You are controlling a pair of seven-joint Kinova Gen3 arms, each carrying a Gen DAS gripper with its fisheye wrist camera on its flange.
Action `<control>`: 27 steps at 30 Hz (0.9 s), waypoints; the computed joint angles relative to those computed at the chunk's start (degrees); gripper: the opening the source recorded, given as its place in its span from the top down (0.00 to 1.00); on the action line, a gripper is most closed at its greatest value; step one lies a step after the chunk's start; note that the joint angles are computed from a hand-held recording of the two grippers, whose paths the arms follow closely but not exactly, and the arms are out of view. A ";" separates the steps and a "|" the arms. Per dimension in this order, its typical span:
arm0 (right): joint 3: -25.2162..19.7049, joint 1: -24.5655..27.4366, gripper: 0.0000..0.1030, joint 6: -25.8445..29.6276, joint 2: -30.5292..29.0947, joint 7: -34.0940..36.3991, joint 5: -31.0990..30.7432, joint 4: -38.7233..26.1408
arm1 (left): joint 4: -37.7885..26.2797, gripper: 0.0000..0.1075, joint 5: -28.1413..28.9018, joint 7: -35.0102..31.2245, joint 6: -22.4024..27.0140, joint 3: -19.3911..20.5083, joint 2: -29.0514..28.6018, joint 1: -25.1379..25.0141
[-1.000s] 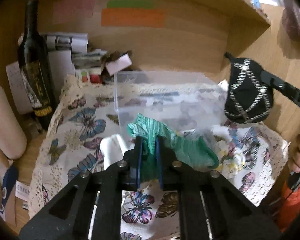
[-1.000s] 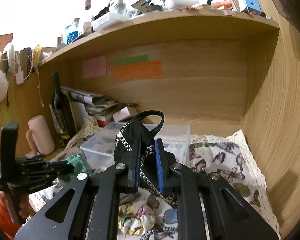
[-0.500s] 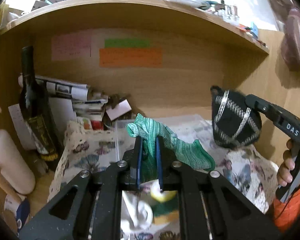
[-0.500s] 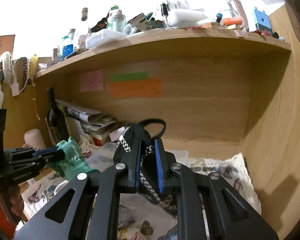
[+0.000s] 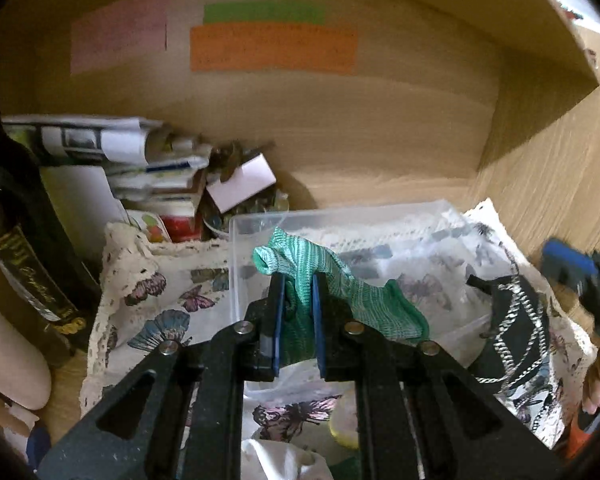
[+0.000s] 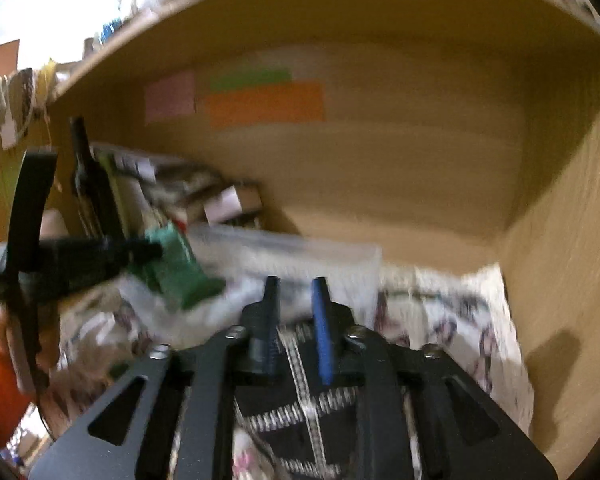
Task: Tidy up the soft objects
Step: 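Lift both items into the clear box and open both tools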
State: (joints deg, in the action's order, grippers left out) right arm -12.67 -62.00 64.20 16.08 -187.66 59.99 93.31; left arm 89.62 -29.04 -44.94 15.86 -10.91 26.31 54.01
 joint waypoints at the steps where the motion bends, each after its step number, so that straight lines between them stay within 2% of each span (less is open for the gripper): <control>1: -0.17 -0.03 0.50 -0.27 -0.48 -1.28 -0.76 1.01 | -0.40 0.88 0.34 -0.65 0.59 0.90 0.29 -0.71; 2: -0.34 -0.31 0.39 0.14 -0.63 -2.47 -1.11 1.61 | -0.91 0.88 0.72 -1.60 1.28 2.03 0.67 -1.62; 3: -0.58 -0.62 0.35 1.03 -0.69 -3.16 -1.67 1.96 | -1.36 0.88 1.01 -2.47 1.85 2.94 1.01 -2.32; 6: -1.45 -0.18 0.34 0.99 -1.21 -2.69 -4.55 2.96 | -2.26 0.88 1.75 -4.46 2.89 4.76 1.80 -3.65; 11: -1.63 1.54 0.35 -1.73 -0.03 2.50 -8.96 2.31 | -3.98 0.87 3.90 -8.13 4.45 7.43 3.10 -5.51; 13: -1.32 1.38 0.54 -2.42 0.61 4.09 -9.63 2.00 | -4.10 0.87 4.05 -8.54 4.61 7.05 3.19 -4.98; 14: -1.15 1.47 0.71 -2.71 0.86 5.18 -10.26 1.63 | -4.02 0.86 3.85 -8.42 4.62 6.53 3.14 -4.40; 15: -0.89 1.16 0.84 -3.00 0.83 5.34 -10.18 1.73 | -3.94 0.84 3.77 -8.46 4.55 6.32 3.07 -4.15; 19: -0.20 -1.06 0.88 -3.01 0.16 2.55 -7.00 2.31 | -3.23 0.80 3.86 -8.78 4.08 6.23 2.42 -3.94; 23: -0.51 -3.16 0.89 -0.18 -0.81 -0.37 -1.88 1.78 | -1.92 0.66 3.04 -7.63 3.01 4.55 1.53 -2.53; 27: -0.95 -3.66 0.89 2.92 -1.12 -0.53 2.75 -0.04 | 0.39 0.50 0.74 -4.19 0.44 0.67 -0.06 0.64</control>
